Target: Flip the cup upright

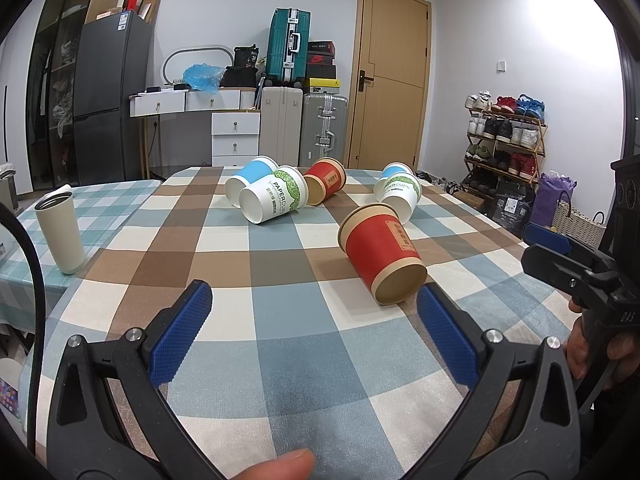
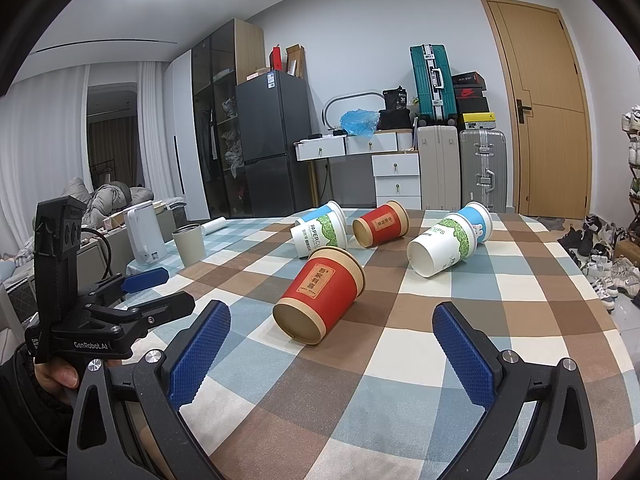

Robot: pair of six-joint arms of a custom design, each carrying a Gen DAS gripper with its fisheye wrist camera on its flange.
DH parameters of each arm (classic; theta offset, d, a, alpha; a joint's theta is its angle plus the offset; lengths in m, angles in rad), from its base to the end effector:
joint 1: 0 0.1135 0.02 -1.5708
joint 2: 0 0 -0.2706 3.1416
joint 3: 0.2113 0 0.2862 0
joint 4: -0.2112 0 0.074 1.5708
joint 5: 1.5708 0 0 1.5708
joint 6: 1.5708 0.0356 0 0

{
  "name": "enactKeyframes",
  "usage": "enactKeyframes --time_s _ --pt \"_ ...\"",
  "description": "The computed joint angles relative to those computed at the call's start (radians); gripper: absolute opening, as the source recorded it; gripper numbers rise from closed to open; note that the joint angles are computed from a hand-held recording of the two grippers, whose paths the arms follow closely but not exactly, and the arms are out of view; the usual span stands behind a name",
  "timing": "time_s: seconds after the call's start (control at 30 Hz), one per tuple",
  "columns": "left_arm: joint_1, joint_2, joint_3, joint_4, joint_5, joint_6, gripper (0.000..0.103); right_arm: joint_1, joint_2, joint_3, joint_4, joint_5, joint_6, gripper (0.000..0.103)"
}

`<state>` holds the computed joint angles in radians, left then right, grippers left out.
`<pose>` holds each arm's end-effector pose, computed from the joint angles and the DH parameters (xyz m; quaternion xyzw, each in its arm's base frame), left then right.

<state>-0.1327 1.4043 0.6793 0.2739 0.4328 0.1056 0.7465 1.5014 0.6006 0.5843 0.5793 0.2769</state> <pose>0.3153 -0.0572 0.1934 0.2116 0.8081 -0.1889 0.5162 0.2487 0.2035 0.1691 -0.0175 0.7937 0.0738 0.6036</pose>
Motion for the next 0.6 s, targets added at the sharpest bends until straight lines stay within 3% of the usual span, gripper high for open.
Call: enactKeyframes --time_s 0.6 --pt "0.020 0.017 0.009 -0.005 0.020 -0.013 0.102 0.001 0.000 0.000 0.001 0.000 -0.001 0.103"
